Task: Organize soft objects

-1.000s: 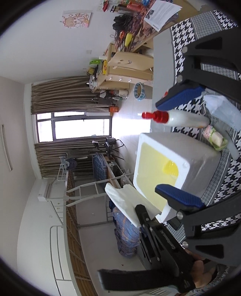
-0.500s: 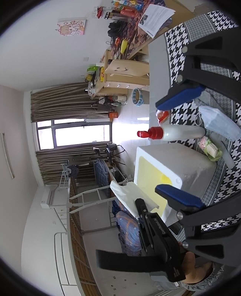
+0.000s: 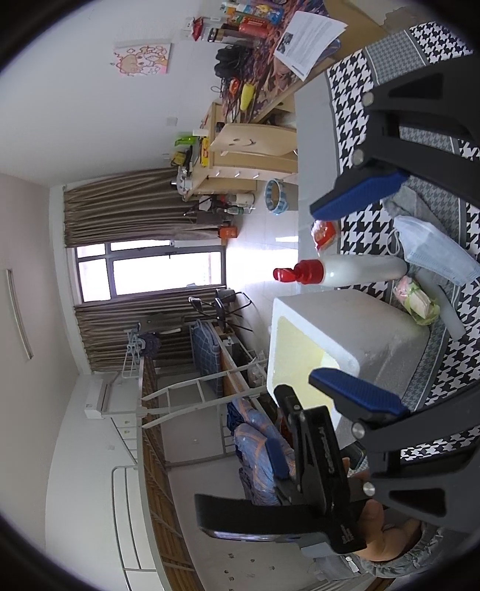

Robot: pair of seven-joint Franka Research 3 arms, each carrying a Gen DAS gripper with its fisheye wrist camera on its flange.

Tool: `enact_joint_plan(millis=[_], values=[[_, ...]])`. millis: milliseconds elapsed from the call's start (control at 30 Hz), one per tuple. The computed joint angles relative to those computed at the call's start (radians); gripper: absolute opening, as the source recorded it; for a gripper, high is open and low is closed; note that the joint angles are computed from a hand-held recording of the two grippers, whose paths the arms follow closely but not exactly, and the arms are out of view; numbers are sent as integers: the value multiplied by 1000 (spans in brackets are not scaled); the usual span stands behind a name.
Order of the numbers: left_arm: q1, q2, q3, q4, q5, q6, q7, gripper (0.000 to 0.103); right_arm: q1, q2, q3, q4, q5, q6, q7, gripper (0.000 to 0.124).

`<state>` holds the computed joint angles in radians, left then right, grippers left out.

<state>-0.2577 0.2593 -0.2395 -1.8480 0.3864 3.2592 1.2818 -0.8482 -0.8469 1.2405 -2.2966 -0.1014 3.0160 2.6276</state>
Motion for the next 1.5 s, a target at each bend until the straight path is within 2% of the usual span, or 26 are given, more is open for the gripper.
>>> enact_joint_plan(millis=[67,200,300,333,400,467,500,567,633,700,833,933,1233,1500], values=[[-57,-16,67,-19,10,20,-19,101,6,-4,-4,-5,1,3,2,85],[-64,-49,80,-59,20,39,-21,101,21,-17,-13,-13,1,2,7,85],[-140,-79,165,-95,10,67,-26,101,43,-31,-25,-24,1,-4,11,85],[-172,-97,200,-118,-1,82,-21,101,52,-38,-29,-27,1,-10,15,85],[-299,-123,322,-157,-76,105,35,102,74,-53,-41,-38,3,-17,25,85],[-383,-156,396,-205,-169,134,119,102,99,-69,-54,-53,5,-18,37,85],[-409,-172,414,-229,-224,148,165,102,108,-74,-60,-56,3,-23,41,85],[-389,-206,392,-270,-238,170,176,102,127,-100,-70,-64,2,-39,56,91],[-398,-240,379,-315,-342,195,274,102,140,-133,-75,-72,-1,-49,76,100],[-391,-263,348,-344,-427,212,357,102,157,-164,-82,-78,-6,-67,90,101],[-348,-315,299,-410,-425,253,359,102,186,-188,-90,-81,-20,-96,102,103],[-296,-354,225,-460,-515,299,441,102,213,-216,-99,-96,-28,-113,118,103],[-214,-451,148,-601,-428,388,339,102,308,-311,-108,-135,-55,-195,175,103],[-137,-493,72,-719,-369,479,265,102,369,-372,-81,-164,-77,-243,233,103]])
